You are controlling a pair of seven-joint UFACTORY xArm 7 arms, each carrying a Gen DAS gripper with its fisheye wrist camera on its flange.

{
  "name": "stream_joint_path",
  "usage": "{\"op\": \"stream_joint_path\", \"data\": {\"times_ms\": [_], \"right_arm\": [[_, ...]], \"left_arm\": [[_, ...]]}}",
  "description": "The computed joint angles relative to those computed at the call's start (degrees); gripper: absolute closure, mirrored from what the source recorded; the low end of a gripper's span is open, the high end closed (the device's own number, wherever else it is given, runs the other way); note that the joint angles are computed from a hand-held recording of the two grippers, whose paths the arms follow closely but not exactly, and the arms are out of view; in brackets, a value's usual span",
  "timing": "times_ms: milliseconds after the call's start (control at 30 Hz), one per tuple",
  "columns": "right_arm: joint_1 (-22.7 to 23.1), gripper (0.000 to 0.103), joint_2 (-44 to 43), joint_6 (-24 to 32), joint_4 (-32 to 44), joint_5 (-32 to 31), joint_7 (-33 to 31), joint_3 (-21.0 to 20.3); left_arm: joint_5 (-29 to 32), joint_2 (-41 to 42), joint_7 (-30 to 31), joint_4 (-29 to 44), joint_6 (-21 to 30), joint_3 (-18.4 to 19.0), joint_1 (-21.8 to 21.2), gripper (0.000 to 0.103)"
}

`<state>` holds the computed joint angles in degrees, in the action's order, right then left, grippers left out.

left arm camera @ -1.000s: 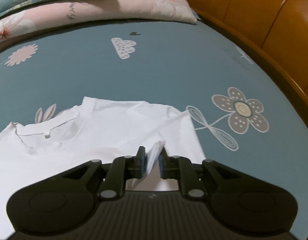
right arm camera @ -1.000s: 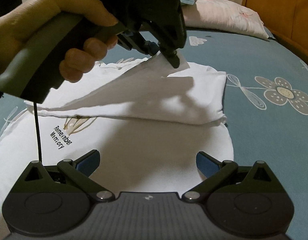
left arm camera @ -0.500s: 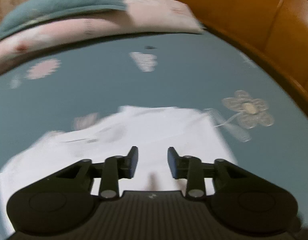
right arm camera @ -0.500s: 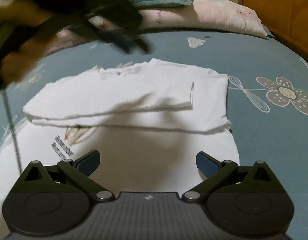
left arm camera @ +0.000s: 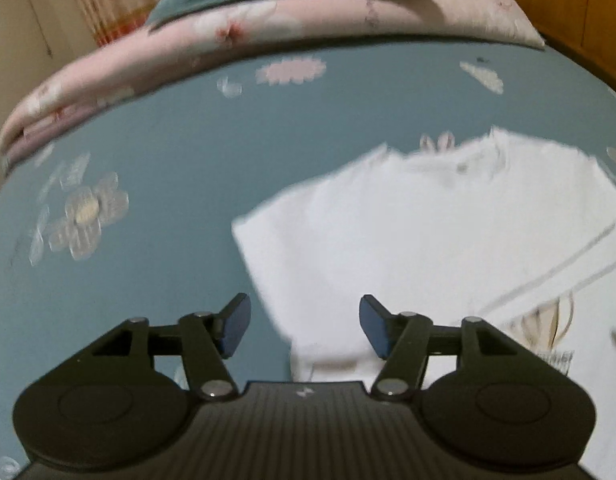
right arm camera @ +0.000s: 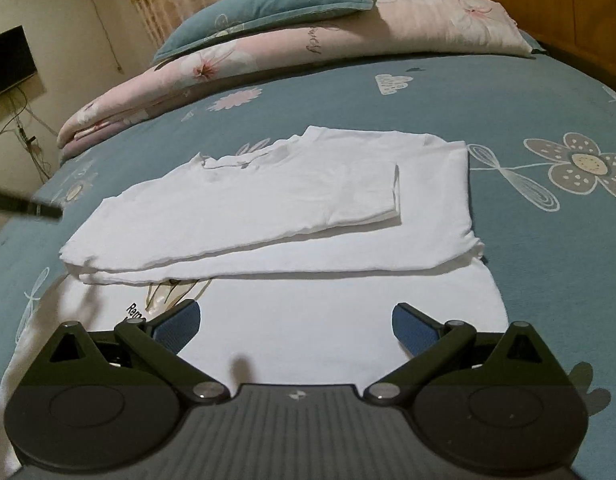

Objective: Fold clothes

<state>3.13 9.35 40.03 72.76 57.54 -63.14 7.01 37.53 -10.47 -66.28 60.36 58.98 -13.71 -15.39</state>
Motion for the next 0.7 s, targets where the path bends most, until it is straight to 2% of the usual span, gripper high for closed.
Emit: {"op": "stream_joint_path", "data": {"times_ms": [167, 333, 367, 433, 500, 600, 700], "right_arm": [[0.5, 0.000, 0.4, -1.2, -0.1, -1.4, 0.7, 0.3], [0.6, 0.000, 0.4, -2.1, -0.5, -1.0, 0.4, 0.6], [0.6, 0.000, 0.3, -2.3, -0.6, -1.0, 0.4, 0.6], [0.7, 0.000, 0.2, -2.8, -0.9, -1.0, 0.1, 0.7], [0.8, 0.000, 0.1, -3.0, -1.0, -1.0, -0.1, 0.7], [0.8, 0.000, 0.3, -3.0, -0.9, -1.1, -0.3, 0.7], [0.8, 0.000, 0.3, -3.5, -1.1, -0.9, -0.7, 0.8]], "left_arm": [[-0.5, -1.5, -3.7, -7.0, -3.5, -0.3, 0.1, 0.042], [7.4, -1.2, -15.3, -9.1, -3.8, -1.7, 1.1, 0.042], [8.9, -1.2, -17.6, -9.4, -3.6, -1.8, 1.2, 0.041], [10.1, -0.6, -20.6, -9.0, -0.2, -2.3, 1.1, 0.040], [8.6, -0.6, -22.6, -9.1, 2.8, -2.6, 1.3, 0.039], [6.2, -3.0, -24.8, -12.5, -1.4, -0.3, 0.5, 0.039], [4.3, -4.5, -23.0, -12.3, -1.0, -0.7, 0.6, 0.041]]}}
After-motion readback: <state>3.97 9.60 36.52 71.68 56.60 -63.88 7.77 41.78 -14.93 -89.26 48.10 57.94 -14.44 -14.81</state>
